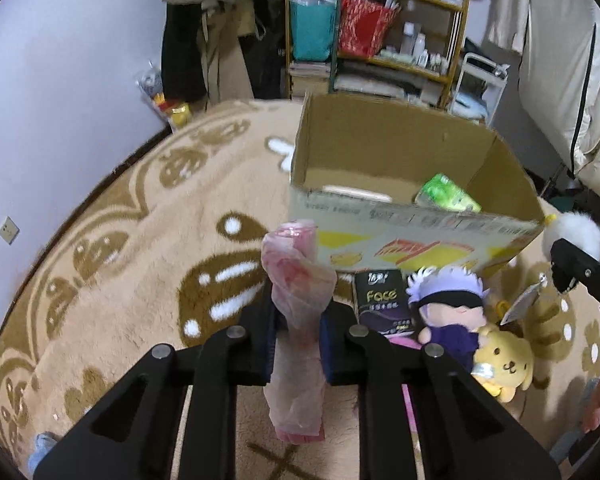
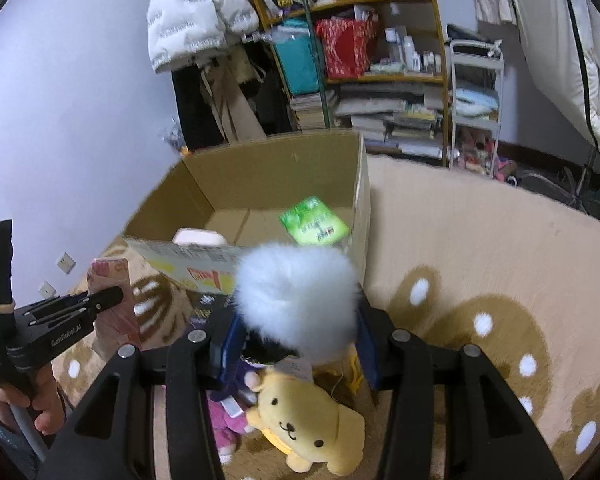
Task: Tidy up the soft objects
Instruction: 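Lift the wrapped plush with the left tool while the right tool carries the pompom over the box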
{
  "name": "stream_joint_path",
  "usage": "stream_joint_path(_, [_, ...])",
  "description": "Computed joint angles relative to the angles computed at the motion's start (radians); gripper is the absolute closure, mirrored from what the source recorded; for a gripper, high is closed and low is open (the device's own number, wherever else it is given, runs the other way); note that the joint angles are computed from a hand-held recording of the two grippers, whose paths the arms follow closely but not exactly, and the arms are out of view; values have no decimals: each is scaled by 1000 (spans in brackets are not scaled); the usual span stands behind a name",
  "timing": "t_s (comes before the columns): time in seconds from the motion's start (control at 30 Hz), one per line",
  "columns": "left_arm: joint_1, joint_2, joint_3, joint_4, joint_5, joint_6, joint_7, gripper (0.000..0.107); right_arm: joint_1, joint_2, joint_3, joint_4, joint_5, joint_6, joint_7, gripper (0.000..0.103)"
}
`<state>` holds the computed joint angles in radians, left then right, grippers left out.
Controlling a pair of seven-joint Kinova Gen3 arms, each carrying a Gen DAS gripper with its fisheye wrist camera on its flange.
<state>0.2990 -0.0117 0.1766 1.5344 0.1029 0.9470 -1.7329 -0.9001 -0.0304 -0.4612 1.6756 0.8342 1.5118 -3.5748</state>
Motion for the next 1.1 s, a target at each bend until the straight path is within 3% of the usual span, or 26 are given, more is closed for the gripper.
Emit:
stream_joint_path(0.2, [-7, -64, -2, 24, 1, -73, 42, 91, -33, 1, -29, -11, 91, 67, -34, 52])
stream_joint_path(0.3, [-5, -66, -15, -7, 40, -64, 36, 91, -49, 0, -38, -21, 134, 96, -36, 52])
stream_joint_path(0.4, [-4, -89, 15, -8, -6, -123, 59, 91, -72, 13, -45, -52, 186, 155, -2, 52])
stream_joint_path(0.73, [12, -120, 19, -54, 10, -205, -5, 91, -169, 64, -27, -152, 360, 308, 111, 52])
stream_joint_path(1.1, [27, -80, -6, -113, 93, -254, -133, 91, -154, 57, 19, -149, 420, 281, 168, 52])
